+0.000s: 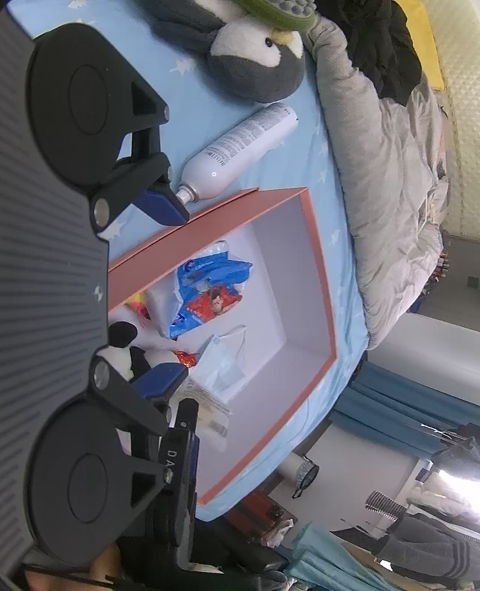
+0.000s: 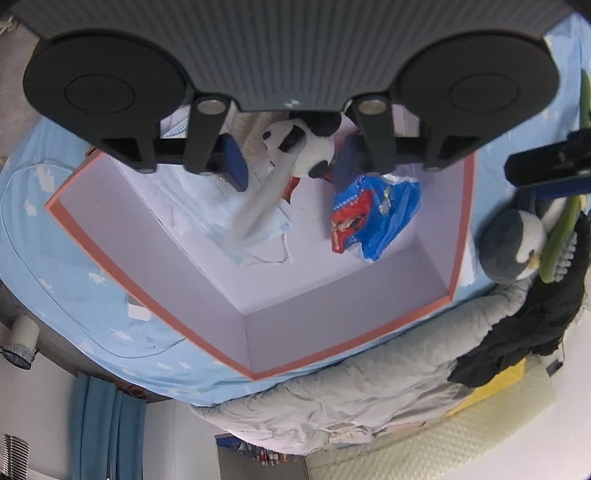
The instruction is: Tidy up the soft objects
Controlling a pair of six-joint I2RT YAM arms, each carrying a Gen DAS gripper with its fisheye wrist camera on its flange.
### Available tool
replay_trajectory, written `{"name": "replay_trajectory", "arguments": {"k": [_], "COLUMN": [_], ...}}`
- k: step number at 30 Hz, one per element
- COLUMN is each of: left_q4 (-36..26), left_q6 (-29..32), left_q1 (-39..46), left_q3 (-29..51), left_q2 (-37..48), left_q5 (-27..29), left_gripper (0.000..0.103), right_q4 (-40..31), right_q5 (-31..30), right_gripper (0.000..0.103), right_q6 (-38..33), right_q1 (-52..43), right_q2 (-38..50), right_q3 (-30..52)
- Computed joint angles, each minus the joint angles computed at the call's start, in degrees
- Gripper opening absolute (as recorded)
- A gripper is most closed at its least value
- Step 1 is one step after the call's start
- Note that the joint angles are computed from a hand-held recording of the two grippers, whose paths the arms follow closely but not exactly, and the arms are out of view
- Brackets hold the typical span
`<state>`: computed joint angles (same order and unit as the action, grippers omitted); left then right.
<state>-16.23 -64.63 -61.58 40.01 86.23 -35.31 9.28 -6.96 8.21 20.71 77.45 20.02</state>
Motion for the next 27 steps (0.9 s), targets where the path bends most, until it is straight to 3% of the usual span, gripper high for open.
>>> {"name": "replay_trajectory", "arguments": {"k": [5,11,18,22,27], "left_q4": [-8.3,-18.5,-33.3,-40.2,-50.9], "left_q6": [-1.7,-6.1,-16.2,-22.7,-34.0], "left_q1": [-1.6,-7.6,-17.4,-22.7,-29.4], "left_q3": [3.9,9.6,17.9,21.5,26.6], "left_q2": [-2.8,-5.8,-5.1,-3.7,0.9], "left_q5": [-2.2,-8.5,-16.1,-19.0,-20.2], "left_gripper": [0.086,0.092,0.092,0.092,0.093], "right_q4": [-5.6,-18.0,-35.2,-42.5,-51.1], "right_q5": [-1.6,-1.8,-2.9,-7.1,-5.4], "right_gripper": [0.054,0.054,0.054,0.054,0.054], "right_q6": [-1.2,-2.2,-2.5,-3.3,-3.0], "right_q1": [-1.9,-2.2,-3.5,-6.9,-5.2], "right_q2": [-8.7,-27.8,-50.8,-58.3,-68.0], "right_q3": [-0.4,-0.5,1.6,3.0,4.0]}}
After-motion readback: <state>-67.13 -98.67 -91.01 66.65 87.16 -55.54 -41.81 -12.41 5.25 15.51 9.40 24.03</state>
